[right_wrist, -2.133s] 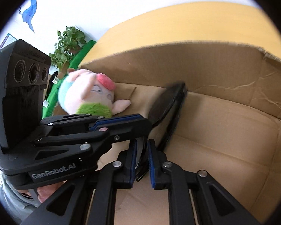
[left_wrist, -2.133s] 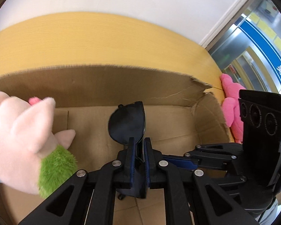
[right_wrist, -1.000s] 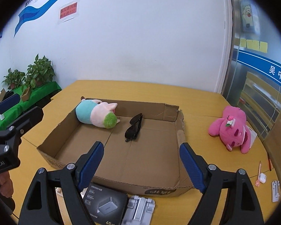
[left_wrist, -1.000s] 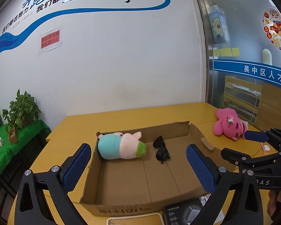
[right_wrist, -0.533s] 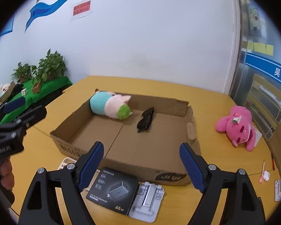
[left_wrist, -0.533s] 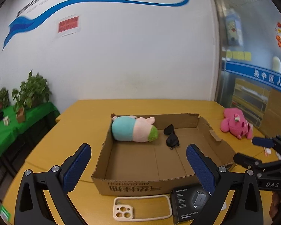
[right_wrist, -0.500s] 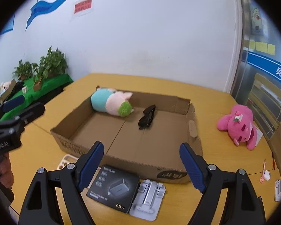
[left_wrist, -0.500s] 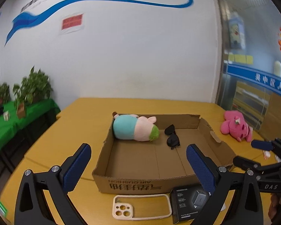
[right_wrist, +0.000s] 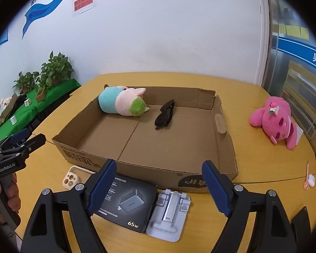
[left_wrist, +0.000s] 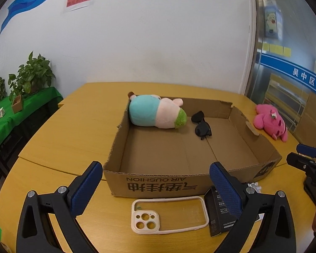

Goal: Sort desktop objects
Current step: 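Move the left gripper to the black UGREEN charger box, then close the left gripper on the charger box and lift it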

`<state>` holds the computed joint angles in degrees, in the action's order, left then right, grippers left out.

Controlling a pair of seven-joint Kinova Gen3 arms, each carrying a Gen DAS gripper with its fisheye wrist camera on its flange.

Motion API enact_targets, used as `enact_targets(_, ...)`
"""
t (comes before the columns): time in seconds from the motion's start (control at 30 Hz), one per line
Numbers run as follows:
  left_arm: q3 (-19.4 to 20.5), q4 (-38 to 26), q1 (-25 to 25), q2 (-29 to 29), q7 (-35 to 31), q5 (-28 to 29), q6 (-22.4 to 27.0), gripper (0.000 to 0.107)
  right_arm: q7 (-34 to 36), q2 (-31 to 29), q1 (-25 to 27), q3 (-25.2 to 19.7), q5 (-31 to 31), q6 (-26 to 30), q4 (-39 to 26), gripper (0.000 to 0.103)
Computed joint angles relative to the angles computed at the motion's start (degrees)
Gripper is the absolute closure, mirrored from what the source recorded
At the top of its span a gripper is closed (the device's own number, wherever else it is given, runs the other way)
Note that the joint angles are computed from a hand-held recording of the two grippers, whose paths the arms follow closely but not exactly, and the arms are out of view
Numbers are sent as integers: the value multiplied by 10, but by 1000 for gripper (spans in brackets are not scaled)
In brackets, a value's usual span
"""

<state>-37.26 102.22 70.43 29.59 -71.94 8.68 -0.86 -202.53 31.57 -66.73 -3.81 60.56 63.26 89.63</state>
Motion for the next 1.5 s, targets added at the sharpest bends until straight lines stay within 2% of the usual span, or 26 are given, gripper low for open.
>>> enact_targets(0.1, 72, -11, -62, -4, -55, 19, 9, 5, -14, -1, -1, 1, 12, -12, 18, 20)
enact_targets(0.2, 152, -15, -129, -10, -125, 45, 14, 5, -56, -6, -17, 32, 21, -73, 53, 20)
enact_targets(0.23, 178, -16, -150, -11, -148, 55, 14, 5, -77, -8, -11, 29, 34, -96, 67, 20)
enact_targets(0.37, 284, -48, -229, -3, -242, 108, 63, 5, -146, -4, 40, -23, 110, -187, 119, 20)
enact_targets(0.43, 337, -74, -271, 13, -288, 146, 96, 5, -134, 6, 52, -36, 125, -228, 130, 20)
enact_targets(0.5, 390, -102, -314, 38, -335, 177, 128, 5, -123, 20, 65, -56, 133, -245, 132, 20)
enact_targets(0.57, 444, -120, -352, 62, -367, 193, 146, 6, -149, 21, 60, -39, 143, -287, 145, 20)
enact_targets(0.6, 470, -128, -371, 72, -369, 187, 152, 8, -173, 19, 48, -17, 153, -309, 153, 20)
enact_targets(0.67, 511, -148, -395, 95, -345, 153, 168, 12, -210, 17, 29, 22, 176, -343, 165, 20)
enact_targets(0.7, 529, -159, -406, 107, -323, 130, 178, 15, -216, 18, 29, 25, 183, -349, 166, 20)
enact_targets(0.77, 546, -184, -416, 130, -292, 106, 202, 20, -198, 26, 56, 0, 188, -344, 156, 20)
enact_targets(0.8, 555, -194, -422, 139, -290, 104, 214, 28, -186, 29, 65, -7, 185, -347, 151, 20)
enact_targets(0.83, 564, -204, -429, 149, -297, 111, 227, 34, -183, 33, 71, -6, 190, -360, 148, 20)
enact_targets(0.9, 591, -202, -450, 158, -320, 135, 230, 37, -193, 40, 72, -1, 207, -383, 145, 18)
enact_targets(1.0, 572, -190, -431, 145, -329, 137, 227, 37, -200, 34, 77, -16, 234, -391, 153, 18)
enact_targets(1.1, 544, -174, -414, 127, -371, 185, 254, 38, -235, 21, 54, -6, 270, -409, 179, 18)
enact_targets(1.17, 528, -153, -406, 113, -417, 229, 264, 39, -212, 21, 70, -46, 247, -382, 182, 18)
enact_targets(1.23, 516, -137, -394, 103, -434, 245, 256, 39, -170, 25, 75, -65, 200, -359, 177, 18)
enact_targets(1.3, 524, -137, -397, 104, -420, 226, 245, 37, -146, 27, 60, -44, 180, -364, 174, 18)
enact_targets(1.4, 553, -141, -414, 114, -386, 197, 238, 36, -82, 35, 45, -31, 131, -341, 150, 18)
enact_targets(1.5, 560, -133, -421, 114, -380, 205, 223, 38, -12, 46, 60, -64, 82, -285, 116, 18)
